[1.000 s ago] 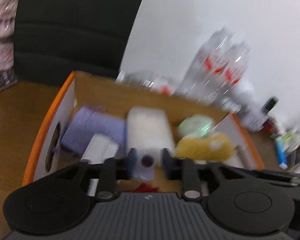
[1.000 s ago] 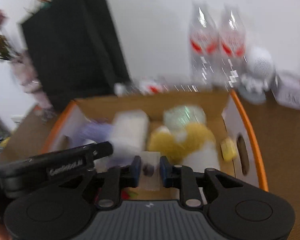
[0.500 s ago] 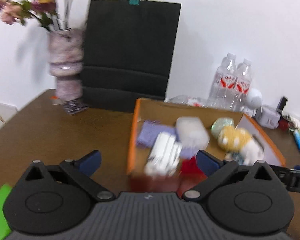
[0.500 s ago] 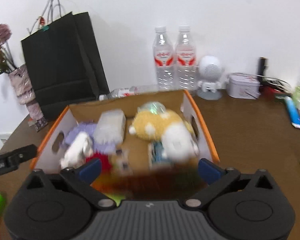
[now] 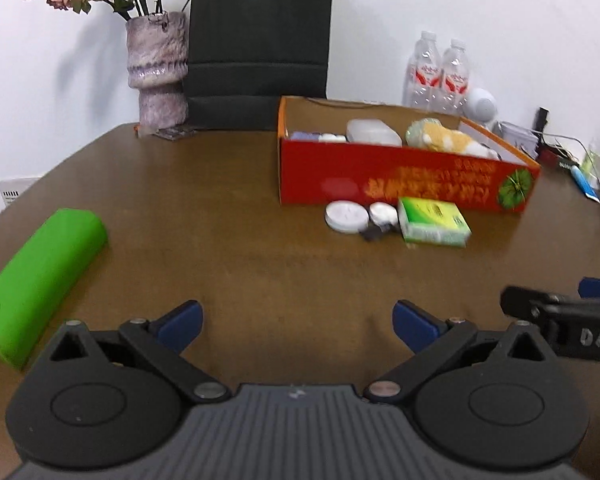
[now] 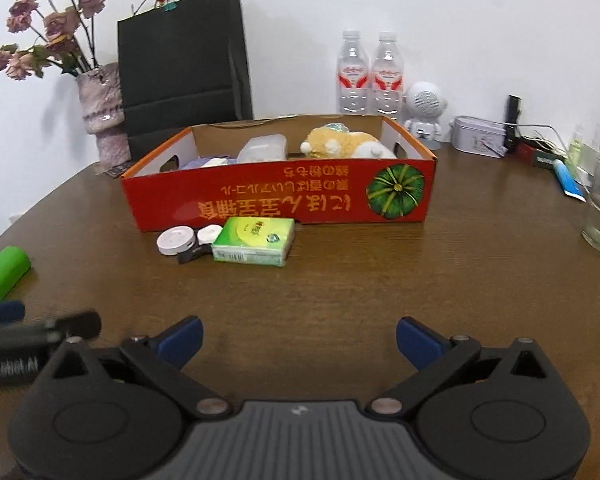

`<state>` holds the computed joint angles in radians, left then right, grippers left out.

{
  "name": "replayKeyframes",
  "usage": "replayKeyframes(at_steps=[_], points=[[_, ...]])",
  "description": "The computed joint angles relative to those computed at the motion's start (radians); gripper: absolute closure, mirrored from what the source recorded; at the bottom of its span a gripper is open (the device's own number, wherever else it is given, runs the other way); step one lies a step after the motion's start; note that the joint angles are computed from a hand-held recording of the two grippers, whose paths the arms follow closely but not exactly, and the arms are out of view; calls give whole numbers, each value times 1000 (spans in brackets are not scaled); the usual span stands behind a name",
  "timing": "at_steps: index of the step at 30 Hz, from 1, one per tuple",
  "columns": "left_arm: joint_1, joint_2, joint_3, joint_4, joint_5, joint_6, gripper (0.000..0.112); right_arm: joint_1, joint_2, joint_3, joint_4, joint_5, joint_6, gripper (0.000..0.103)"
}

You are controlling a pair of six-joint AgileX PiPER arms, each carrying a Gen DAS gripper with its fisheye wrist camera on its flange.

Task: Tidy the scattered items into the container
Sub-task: 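Withdraw both tools toward the white tin and green tissue pack, then grasp the round white tin with the left tool while the right tool grasps the green tissue pack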

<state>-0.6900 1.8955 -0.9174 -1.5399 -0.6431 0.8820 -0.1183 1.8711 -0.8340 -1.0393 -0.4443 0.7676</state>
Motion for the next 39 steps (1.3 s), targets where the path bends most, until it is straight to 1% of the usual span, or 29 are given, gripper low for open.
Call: replayKeyframes(at_steps=[2, 5, 6, 9, 11, 12, 13, 15, 16, 17, 18, 20, 23, 24, 25, 27, 28, 29, 30, 31, 32, 33, 34, 35, 36, 37, 38, 39], points=[[-9, 2, 9, 7, -4, -7, 9, 4, 10, 7, 25, -1, -37, 0], [-22, 12, 7, -8, -21, 5, 9, 17, 20, 24, 104, 9, -114, 0], [-24, 16, 3, -18, -21, 14, 9, 16, 24, 26, 103, 9, -116, 0], [-18, 26, -3, -24, -4, 20, 9, 16, 37, 24, 89, 30, -113, 0], [-10, 27, -5, -9, 13, 16, 9, 15, 34, 38, 132, 33, -177, 0], [-5, 26, -7, 4, 17, 12, 9, 1, 32, 46, 104, 17, -166, 0], [2, 25, -10, 27, 24, 6, 9, -29, 33, 50, 37, -24, -120, 0], [28, 29, -29, 108, 42, -5, 9, -106, 44, 44, -111, -150, -22, 0], [46, 42, -50, 160, 52, -14, 9, -134, 49, 27, -171, -196, 18, 0], [70, 62, -84, 209, 69, -9, 9, -149, 53, 8, -201, -222, 36, 1], [100, 90, -136, 231, 101, 32, 9, -155, 58, -13, -207, -237, 37, 1], [161, 148, -255, 217, 186, 160, 9, -138, 70, -76, -218, -211, 62, 3], [245, 211, -362, 274, 298, 177, 9, -97, 112, -205, -305, -154, 197, 4], [277, 226, -389, 263, 347, 190, 12, -80, 129, -246, -339, -138, 252, 4], [309, 239, -415, 211, 398, 230, 14, -60, 147, -286, -370, -124, 308, 4], [360, 265, -461, 44, 483, 378, 24, -21, 188, -359, -438, -108, 418, 4], [374, 275, -473, 8, 507, 412, 27, 5, 210, -392, -465, -95, 461, 5], [384, 285, -485, -45, 525, 472, 32, 31, 230, -419, -479, -80, 481, 6], [389, 296, -497, -88, 536, 521, 33, 57, 249, -443, -488, -60, 493, 9], [387, 305, -505, -93, 529, 530, 37, 85, 269, -468, -492, -30, 503, 9], [379, 312, -511, -60, 500, 498, 41, 107, 284, -488, -492, 3, 512, 10], [374, 316, -513, -31, 479, 476, 40, 121, 296, -506, -488, 30, 523, 12], [375, 317, -509, 10, 479, 446, 41, 131, 310, -525, -488, 60, 542, 14], [375, 316, -503, 58, 478, 402, 43, 133, 324, -546, -517, 75, 586, 19], [373, 315, -498, 93, 473, 371, 43, 123, 339, -569, -567, 58, 649, 22], [368, 314, -492, 118, 464, 355, 45, 105, 359, -597, -621, 14, 719, 26], [360, 314, -489, 140, 452, 348, 59, 89, 368, -611, -639, -21, 749, 39], [354, 313, -487, 162, 450, 344, 72, 80, 366, -608, -633, -32, 740, 49]])
